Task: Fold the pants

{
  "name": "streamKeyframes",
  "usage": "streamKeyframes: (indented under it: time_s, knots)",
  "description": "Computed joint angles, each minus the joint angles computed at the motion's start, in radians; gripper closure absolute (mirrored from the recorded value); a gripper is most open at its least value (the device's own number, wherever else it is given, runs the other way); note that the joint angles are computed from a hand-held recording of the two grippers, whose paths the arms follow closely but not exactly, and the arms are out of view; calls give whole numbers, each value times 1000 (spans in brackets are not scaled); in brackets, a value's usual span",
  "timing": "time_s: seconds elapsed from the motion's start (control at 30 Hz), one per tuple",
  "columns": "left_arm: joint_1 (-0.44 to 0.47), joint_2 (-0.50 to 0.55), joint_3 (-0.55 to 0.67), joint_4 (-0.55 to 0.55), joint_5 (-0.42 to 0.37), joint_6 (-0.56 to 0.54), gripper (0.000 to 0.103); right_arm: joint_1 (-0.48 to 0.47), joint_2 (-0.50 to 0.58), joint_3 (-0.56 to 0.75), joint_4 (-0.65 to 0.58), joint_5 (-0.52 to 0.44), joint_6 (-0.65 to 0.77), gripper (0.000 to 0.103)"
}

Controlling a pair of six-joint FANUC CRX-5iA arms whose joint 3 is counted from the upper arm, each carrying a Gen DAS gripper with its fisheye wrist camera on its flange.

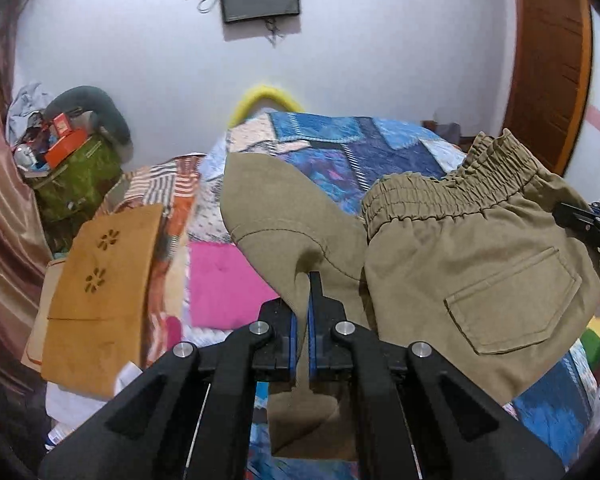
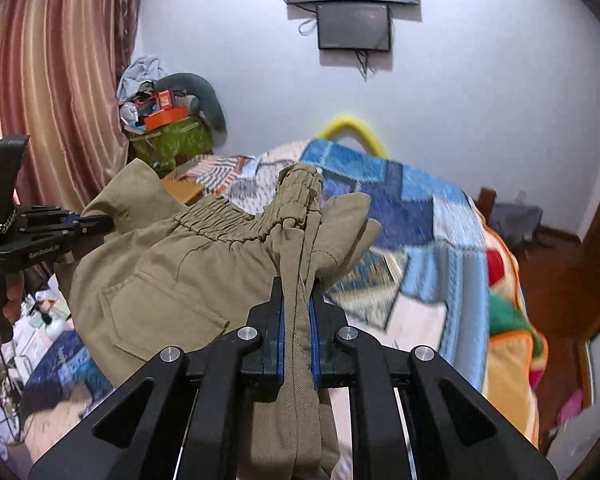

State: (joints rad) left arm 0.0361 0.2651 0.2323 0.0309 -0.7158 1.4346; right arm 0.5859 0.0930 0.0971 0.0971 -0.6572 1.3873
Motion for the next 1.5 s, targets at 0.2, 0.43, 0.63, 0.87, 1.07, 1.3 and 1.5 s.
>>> streamKeyframes:
  time_s: [0.2, 0.43, 0.63, 0.87, 1.07, 1.3, 1.5]
  knots:
    - [41, 114, 142, -73, -18, 47, 98, 3, 150, 153, -16, 8, 43, 95]
    - [79, 291, 303, -146, -24, 128, 98, 18, 357, 360, -14, -25, 62, 95]
    - [91, 457, 455, -214, -66, 147, 98, 18, 503, 507, -56, -81, 73, 95]
    - [123, 590, 535, -175, -160, 141, 94, 16, 620, 631, -105, -233, 101, 94]
    - [150, 552, 446, -116, -149, 126, 82, 4, 626, 656, -136, -329, 87, 83]
    - [141, 445, 347, -200, -206, 127, 58, 32, 587, 598, -43, -374, 58, 48]
    - [152, 286, 195, -183, -197, 135, 57, 35, 468, 486, -45, -349, 67, 48]
